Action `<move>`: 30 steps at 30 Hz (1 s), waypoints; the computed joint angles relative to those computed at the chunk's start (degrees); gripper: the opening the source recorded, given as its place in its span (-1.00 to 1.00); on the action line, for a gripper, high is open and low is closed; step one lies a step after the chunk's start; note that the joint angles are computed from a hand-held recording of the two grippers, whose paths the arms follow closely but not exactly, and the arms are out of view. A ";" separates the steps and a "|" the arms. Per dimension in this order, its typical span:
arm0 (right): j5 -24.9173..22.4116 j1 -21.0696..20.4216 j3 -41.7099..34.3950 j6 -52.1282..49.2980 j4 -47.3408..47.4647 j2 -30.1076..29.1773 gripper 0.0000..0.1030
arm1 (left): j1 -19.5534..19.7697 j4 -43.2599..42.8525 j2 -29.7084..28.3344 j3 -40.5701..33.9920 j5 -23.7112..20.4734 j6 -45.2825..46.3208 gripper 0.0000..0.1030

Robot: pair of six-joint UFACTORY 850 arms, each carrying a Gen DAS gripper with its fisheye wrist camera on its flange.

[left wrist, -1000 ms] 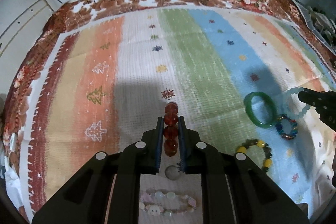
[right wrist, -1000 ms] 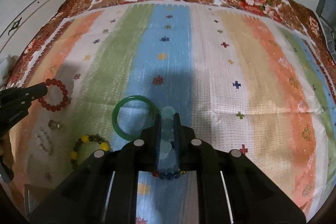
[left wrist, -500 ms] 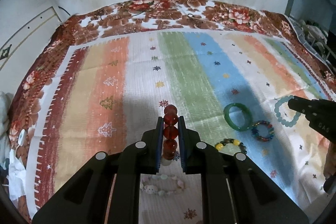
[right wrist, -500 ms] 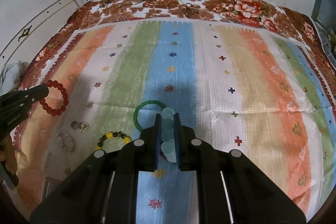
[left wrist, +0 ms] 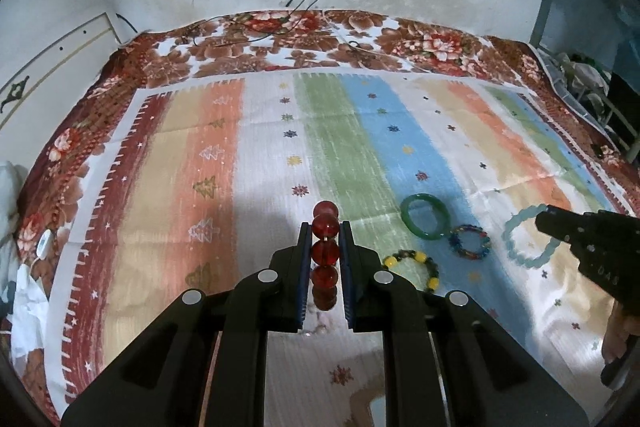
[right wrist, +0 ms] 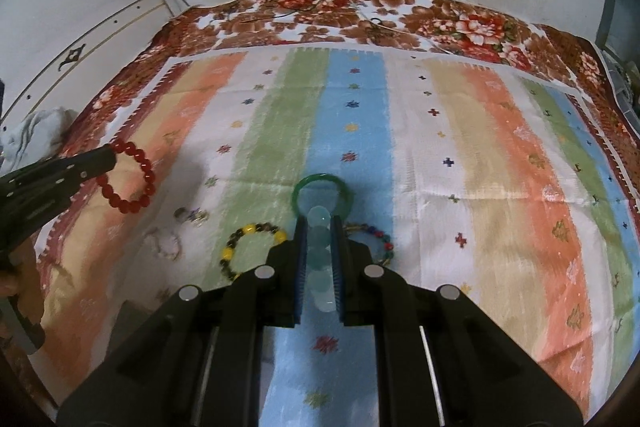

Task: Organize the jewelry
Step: 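Lift and carry both held bracelets over the silver tin box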

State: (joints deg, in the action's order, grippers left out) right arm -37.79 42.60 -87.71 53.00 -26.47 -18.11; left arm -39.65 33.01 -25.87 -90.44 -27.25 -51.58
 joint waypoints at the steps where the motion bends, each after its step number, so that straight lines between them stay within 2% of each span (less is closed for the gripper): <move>1: 0.25 0.44 0.21 0.25 -0.16 0.38 -0.75 | -0.25 0.58 0.87 0.98 0.47 -0.75 -0.75; 14: 1.93 5.96 2.81 2.82 -2.38 3.91 -0.75 | -4.55 8.93 9.28 11.29 4.86 -9.41 -0.75; 30: 2.85 10.30 6.68 3.98 -1.08 6.28 -0.76 | -9.13 8.69 13.09 17.95 5.65 -9.00 -0.75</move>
